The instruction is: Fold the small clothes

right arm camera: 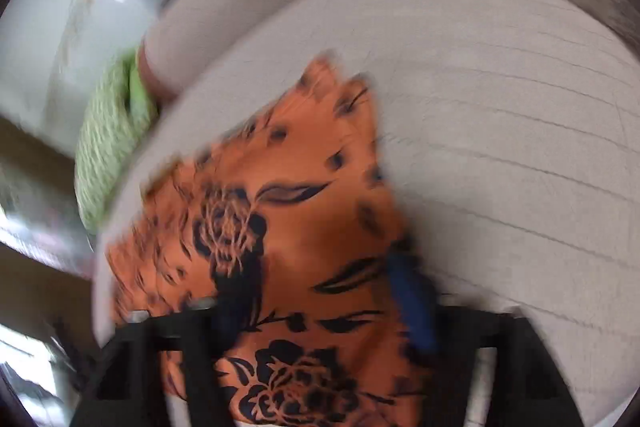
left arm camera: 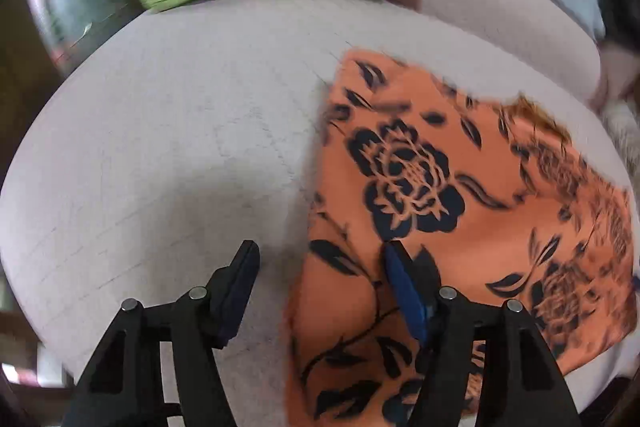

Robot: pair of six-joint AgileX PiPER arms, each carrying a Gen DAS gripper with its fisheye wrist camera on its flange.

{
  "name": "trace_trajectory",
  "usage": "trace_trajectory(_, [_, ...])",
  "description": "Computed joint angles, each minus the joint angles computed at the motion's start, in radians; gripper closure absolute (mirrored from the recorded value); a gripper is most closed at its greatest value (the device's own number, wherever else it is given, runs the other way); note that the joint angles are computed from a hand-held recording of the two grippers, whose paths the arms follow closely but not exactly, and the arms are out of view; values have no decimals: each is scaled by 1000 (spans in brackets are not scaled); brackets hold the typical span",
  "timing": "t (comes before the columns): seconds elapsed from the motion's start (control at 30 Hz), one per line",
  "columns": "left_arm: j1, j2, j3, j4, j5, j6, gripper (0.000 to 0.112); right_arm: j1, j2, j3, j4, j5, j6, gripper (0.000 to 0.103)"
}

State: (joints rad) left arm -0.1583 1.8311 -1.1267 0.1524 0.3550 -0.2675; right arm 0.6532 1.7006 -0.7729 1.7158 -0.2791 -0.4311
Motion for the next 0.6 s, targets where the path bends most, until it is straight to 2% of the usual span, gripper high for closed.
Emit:
trace_trajectory(0.07, [-26,-82,71,174,-76,-146,46,62,-73,32,-86,-53,94,39])
trace_trajectory(0.1, [-40,-102,93,257,-89,-217,46,98,-95,35,-102,-85,104,36])
trace_trajectory(0.17, [-62,-139,132,330,-110,-267,46,150,-112,45,-188,-117,169,28])
trace_trajectory(0.23, [-100,-102,124,476,-43,-377,45,184,-79,65,-359,-98,339,27])
trace_trajectory(0.27, [-109,-48,111,527,-12,-399,44,170,-45,71,-402,-59,392,28])
trace_trajectory(0.3, [-113,-34,111,538,6,-426,42,149,1,89,-425,-18,479,35])
trace_trajectory(0.33, [-105,-60,126,530,-10,-437,42,146,7,110,-407,-18,527,45])
trace_trajectory(0.4, [-98,-116,142,464,-15,-386,42,190,-71,147,-299,-73,504,44])
trace_trajectory(0.43, [-101,-149,156,475,-30,-397,42,216,-92,142,-230,-105,432,44])
trace_trajectory(0.47, [-107,-184,177,505,-54,-424,42,267,-121,136,-182,-172,374,38])
trace_trajectory(0.53, [-119,-211,198,498,-86,-430,36,305,-122,113,-206,-207,360,26])
trace_trajectory(0.6, [-140,-187,186,407,-73,-365,34,286,-93,100,-292,-161,401,24])
